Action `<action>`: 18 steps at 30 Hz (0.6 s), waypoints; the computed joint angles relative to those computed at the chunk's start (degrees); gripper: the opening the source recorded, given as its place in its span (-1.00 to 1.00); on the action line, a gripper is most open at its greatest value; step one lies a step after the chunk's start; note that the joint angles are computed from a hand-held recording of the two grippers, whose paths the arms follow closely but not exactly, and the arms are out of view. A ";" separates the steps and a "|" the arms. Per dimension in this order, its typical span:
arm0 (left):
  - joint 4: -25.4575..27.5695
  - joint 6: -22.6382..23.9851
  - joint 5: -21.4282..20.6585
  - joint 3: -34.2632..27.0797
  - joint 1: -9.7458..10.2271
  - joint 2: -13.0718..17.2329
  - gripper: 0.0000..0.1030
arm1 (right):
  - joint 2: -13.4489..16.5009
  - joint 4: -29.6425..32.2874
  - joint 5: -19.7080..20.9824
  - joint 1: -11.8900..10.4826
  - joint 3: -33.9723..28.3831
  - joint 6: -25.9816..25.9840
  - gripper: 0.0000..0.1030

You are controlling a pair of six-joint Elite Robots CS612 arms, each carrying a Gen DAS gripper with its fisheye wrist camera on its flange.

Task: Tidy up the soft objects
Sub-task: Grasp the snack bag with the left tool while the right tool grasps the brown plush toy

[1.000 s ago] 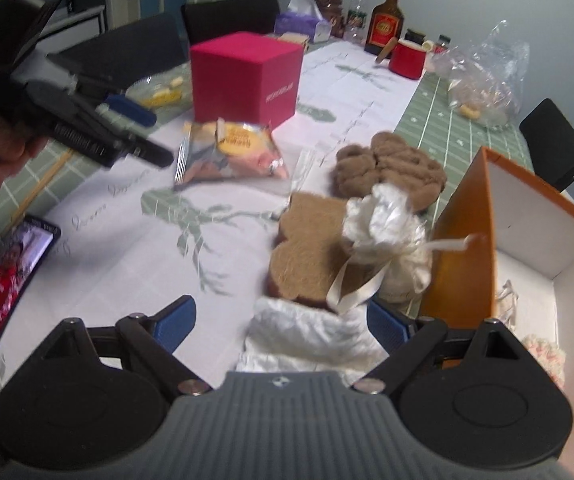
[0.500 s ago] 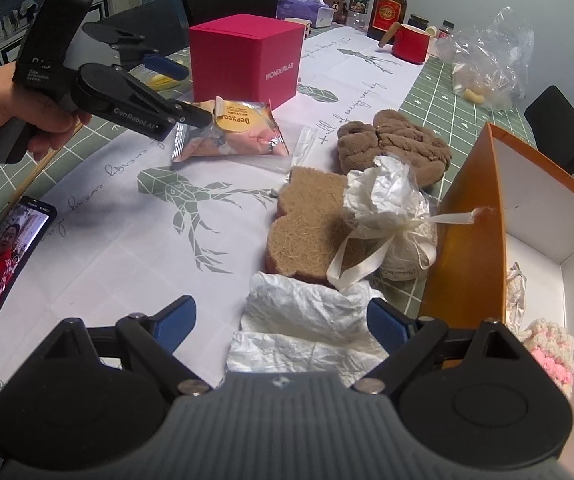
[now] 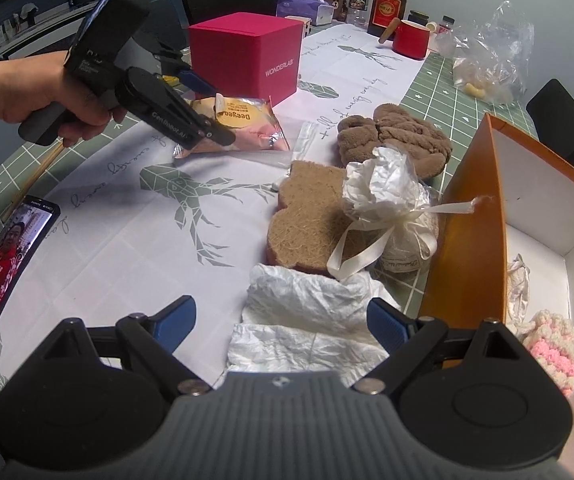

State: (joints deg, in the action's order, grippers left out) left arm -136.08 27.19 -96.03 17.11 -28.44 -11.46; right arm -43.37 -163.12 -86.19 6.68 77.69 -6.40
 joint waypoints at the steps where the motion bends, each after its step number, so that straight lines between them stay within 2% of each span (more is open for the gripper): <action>1: 0.67 0.62 0.38 -0.04 -0.12 0.05 0.76 | 0.04 0.02 -0.07 0.02 -0.07 0.04 0.76; 4: 0.81 2.65 2.31 1.01 -0.56 -0.28 0.69 | 0.12 0.04 0.00 0.02 -0.21 0.12 0.76; 7: 1.21 1.59 2.25 1.06 -0.57 -0.33 0.29 | 0.14 0.12 0.06 -0.01 -0.26 0.03 0.76; 8: 1.82 0.48 1.42 0.51 -0.41 -0.15 0.24 | 0.16 0.17 0.01 -0.01 -0.31 0.05 0.76; 10: 2.37 -0.97 -0.22 0.15 -0.14 -0.13 0.19 | 0.16 0.17 0.11 -0.04 -0.30 0.02 0.76; 13: 2.36 -0.78 -1.59 1.89 0.08 -1.21 0.12 | 0.15 0.12 0.15 -0.05 -0.28 0.04 0.76; 16: 1.56 -1.48 -2.54 5.38 0.30 -3.33 0.06 | 0.20 0.12 0.62 -0.18 -0.40 0.03 0.76; 18: -0.86 -2.25 -3.22 9.37 0.49 -5.61 0.05 | 0.24 0.18 1.09 -0.32 -0.67 0.05 0.76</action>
State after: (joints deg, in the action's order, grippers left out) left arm -136.94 24.94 -99.26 26.48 -27.96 -17.06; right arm -43.13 -162.94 -85.09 6.36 77.02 -6.34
